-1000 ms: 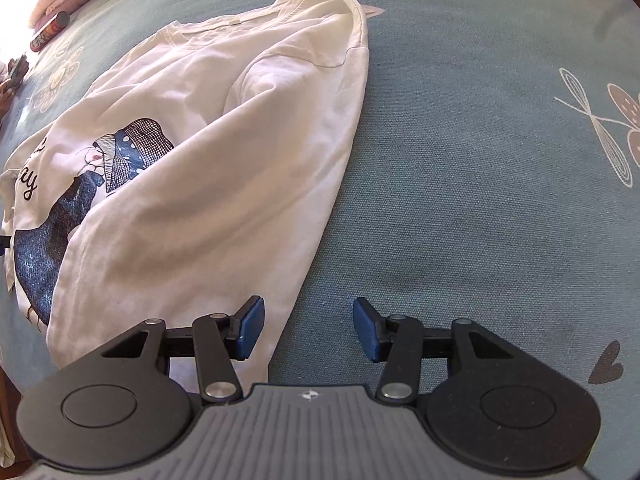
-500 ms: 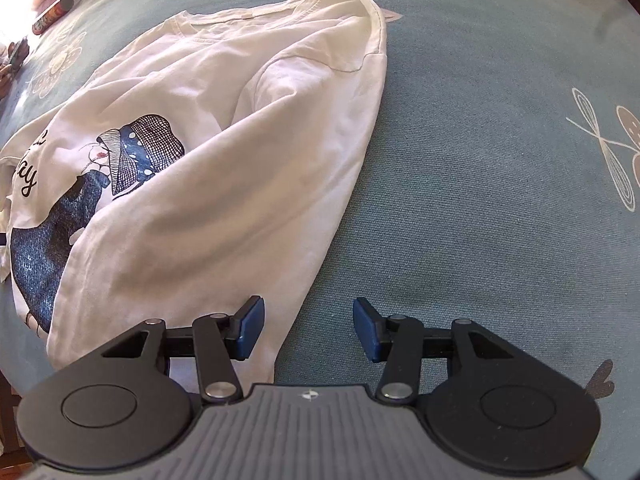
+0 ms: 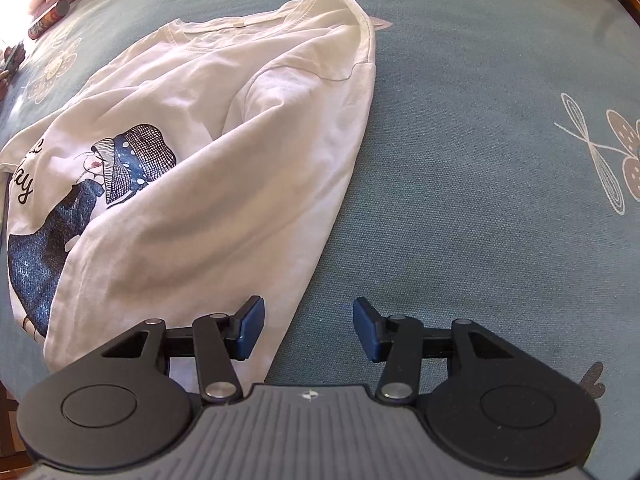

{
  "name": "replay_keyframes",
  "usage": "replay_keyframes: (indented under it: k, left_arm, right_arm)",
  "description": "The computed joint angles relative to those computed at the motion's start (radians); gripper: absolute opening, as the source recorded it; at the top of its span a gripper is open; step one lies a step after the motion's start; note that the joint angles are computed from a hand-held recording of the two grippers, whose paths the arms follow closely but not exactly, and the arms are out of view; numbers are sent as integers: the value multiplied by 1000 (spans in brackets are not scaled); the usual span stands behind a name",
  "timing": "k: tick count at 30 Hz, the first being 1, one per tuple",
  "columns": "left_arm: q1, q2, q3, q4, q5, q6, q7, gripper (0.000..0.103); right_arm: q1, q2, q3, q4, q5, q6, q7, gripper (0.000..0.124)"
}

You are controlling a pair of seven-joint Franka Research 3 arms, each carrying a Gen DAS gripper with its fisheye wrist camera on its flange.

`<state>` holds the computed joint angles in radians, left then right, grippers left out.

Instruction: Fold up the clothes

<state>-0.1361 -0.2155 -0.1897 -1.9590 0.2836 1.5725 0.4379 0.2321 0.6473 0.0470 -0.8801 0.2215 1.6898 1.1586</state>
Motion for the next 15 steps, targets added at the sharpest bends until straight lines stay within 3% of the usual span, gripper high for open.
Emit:
replay_keyframes:
  k: [4, 8, 15]
  left_arm:
    - [24, -2, 18, -2, 54, -85, 51, 1]
    - [51, 6, 30, -8, 125, -130, 98, 1]
    - [95, 19, 57, -28, 131, -183, 132, 3]
  right_arm:
    - [2, 47, -3, 81, -8, -27, 12, 54]
    - [1, 54, -5, 92, -16, -27, 11, 54]
    - [10, 66, -8, 110, -29, -16, 16, 54]
